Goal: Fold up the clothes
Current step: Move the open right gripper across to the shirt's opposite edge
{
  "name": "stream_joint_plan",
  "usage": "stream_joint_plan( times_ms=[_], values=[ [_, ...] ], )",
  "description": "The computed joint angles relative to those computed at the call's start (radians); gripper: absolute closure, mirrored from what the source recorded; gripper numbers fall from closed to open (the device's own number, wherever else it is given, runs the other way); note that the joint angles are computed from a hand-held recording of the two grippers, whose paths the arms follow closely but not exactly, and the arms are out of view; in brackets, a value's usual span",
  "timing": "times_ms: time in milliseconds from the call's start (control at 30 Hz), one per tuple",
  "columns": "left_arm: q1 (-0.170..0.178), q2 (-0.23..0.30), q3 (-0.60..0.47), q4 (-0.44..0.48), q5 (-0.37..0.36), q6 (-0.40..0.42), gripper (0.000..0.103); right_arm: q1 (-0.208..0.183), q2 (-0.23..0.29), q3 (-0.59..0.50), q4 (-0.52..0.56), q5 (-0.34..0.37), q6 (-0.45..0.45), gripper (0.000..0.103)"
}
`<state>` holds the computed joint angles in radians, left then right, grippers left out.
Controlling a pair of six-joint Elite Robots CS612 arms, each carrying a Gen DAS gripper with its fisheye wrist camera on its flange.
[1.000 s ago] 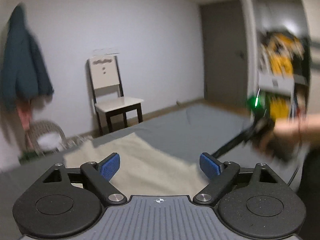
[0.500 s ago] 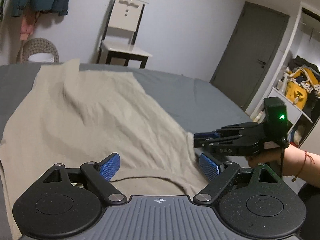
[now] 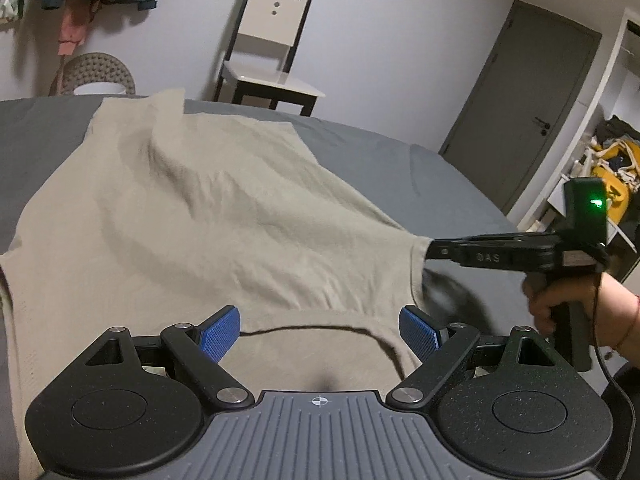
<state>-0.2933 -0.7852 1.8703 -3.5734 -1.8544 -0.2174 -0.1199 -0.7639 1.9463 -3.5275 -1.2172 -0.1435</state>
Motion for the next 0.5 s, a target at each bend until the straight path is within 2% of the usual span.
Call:
stream_joint_plan(
  times_ms=[100, 167, 200, 267, 300, 400, 467, 500],
  values=[
    [0.001, -0.001, -0.001, 0.012, -0.003, 0.003, 0.016, 0.025, -0.015, 0.013, -0.001, -0.102, -0.046, 0.097],
    [0.002, -0.001, -0.004, 0.018, -0.01, 0.002, 0.016, 0.037, -0.019, 0.006, 0.062, -0.127, -0.069, 0.095],
    [0.002, -0.001, -0.005, 0.02, -0.017, -0.002, 0.016, 0.034, -0.021, 0.007, 0.066, -0.118, -0.067, 0.094],
    [0.003, 0.001, -0.011, 0.01, -0.046, -0.009, 0.016, 0.026, -0.032, 0.013, 0.083, -0.102, -0.058, 0.068],
    [0.003, 0.003, -0.014, 0.002, -0.064, -0.011, 0.016, 0.021, -0.042, 0.016, 0.103, -0.098, -0.05, 0.064],
    [-0.005, 0.017, -0.031, -0.027, -0.113, -0.006, 0.016, -0.016, -0.083, 0.036, 0.152, -0.043, 0.009, 0.063],
    [-0.011, 0.028, -0.045, -0.047, -0.145, -0.007, 0.016, -0.052, -0.09, 0.055, 0.087, 0.035, 0.099, 0.063],
    [-0.013, 0.037, -0.054, -0.061, -0.176, -0.014, 0.016, -0.073, -0.084, 0.054, 0.044, 0.102, 0.148, 0.063]
  ],
)
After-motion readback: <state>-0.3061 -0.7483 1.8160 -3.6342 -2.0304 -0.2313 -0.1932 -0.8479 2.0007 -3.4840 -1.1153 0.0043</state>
